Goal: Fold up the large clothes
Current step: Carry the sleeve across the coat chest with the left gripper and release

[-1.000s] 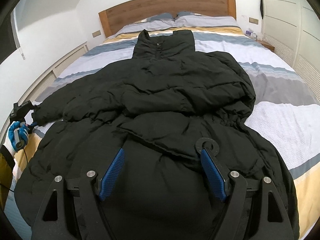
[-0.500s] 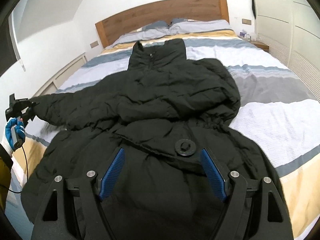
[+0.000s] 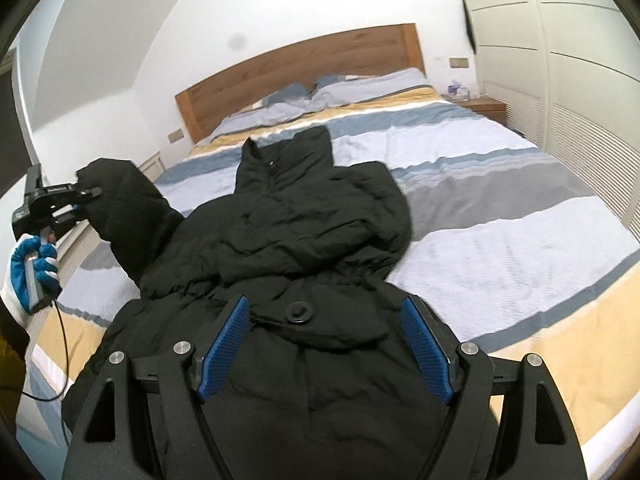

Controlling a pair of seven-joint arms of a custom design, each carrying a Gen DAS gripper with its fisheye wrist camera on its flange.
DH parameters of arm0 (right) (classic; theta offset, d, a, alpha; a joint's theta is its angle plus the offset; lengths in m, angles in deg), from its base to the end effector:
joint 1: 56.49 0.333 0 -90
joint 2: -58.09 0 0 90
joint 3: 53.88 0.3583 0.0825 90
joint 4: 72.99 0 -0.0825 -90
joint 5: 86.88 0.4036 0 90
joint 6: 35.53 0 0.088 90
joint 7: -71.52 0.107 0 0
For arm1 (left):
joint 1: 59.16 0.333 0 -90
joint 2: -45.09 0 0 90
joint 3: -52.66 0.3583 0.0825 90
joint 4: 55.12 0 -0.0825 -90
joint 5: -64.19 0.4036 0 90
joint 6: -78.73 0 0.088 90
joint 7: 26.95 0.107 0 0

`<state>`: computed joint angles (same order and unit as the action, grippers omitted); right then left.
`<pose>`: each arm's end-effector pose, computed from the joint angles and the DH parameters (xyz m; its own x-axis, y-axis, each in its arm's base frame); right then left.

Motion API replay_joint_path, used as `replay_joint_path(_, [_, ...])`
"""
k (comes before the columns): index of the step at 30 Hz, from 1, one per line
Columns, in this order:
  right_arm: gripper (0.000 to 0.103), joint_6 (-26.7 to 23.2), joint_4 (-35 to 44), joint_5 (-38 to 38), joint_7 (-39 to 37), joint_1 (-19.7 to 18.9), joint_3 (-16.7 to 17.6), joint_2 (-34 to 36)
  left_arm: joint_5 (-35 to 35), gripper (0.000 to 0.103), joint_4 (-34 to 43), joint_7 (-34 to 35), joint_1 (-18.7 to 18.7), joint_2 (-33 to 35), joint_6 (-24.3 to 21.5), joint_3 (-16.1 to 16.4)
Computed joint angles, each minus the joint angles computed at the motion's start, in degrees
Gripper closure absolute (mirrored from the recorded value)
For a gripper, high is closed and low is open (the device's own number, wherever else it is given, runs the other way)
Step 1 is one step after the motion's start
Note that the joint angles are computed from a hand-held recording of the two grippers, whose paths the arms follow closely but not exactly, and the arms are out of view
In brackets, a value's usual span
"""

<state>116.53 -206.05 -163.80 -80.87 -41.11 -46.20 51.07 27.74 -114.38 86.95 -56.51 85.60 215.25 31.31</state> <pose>0.4734 0.2323 0.4521 -0.3911 -0.8851 -0.2525 -0.4858 0.4315 -0.7602 0.8218 -0.1533 0.5575 -0.4209 -0.7235 0.5471 -0.7614 -0.0461 -0.6467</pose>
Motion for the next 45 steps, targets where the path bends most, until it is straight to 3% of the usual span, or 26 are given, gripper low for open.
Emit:
replay_joint_path(10, [0.025, 0.5, -8.1, -0.4, 4.7, -2.6, 0.6, -7.4, 11.1, 0.095, -6.0, -2.7, -9.0, -0.2, -0.3, 3.1])
replay_joint_path(13, [0.025, 1.0, -9.6, -0.5, 5.8, -3.4, 0.9, -8.5, 14.7, 0.091, -5.7, -5.0, -9.8, 1.2, -2.2, 2.5])
replay_joint_path(14, [0.025, 1.2, -9.9, -0.6, 6.1, -3.7, 1.0, -8.6, 14.3, 0.088, -7.2, -4.9, -10.6, 0.3, -2.4, 3.7])
replay_joint_path(20, [0.025, 1.9, -10.5, 0.3, 5.4, -4.1, 1.6, -9.0, 13.5, 0.074, -10.7, -4.9, -9.7, -2.0, -2.8, 2.2])
replay_joint_path(24, [0.025, 1.9, -10.0, 2.3, 2.2, -3.7, 2.2, -9.0, 12.4, 0.073, -13.6, -3.0, -7.7, -4.8, -1.4, 0.3])
replay_joint_path(26, [0.025, 2.0, -9.2, 3.3, 0.3, -3.5, 2.6, -8.7, 7.5, 0.071, -19.5, 1.8, -6.5, -9.3, -0.9, 2.2])
replay_joint_path(28, [0.025, 1.9, -8.2, 3.7, -1.1, -3.3, 2.9, -8.1, 7.9, 0.069, -19.4, 2.1, -5.2, -9.4, 0.5, 1.7])
replay_joint_path(37, [0.024, 2.1, 2.4, 5.9, -12.5, -0.9, 2.6, -0.1, 11.0, 0.069, -19.0, 1.9, -3.9, -11.0, 3.8, 5.9])
replay_joint_path(45, [0.024, 4.2, 24.8, 10.6, -29.0, 2.9, -2.3, 19.0, 20.4, 0.065, -6.2, -1.0, -6.1, -1.4, 2.7, 8.2])
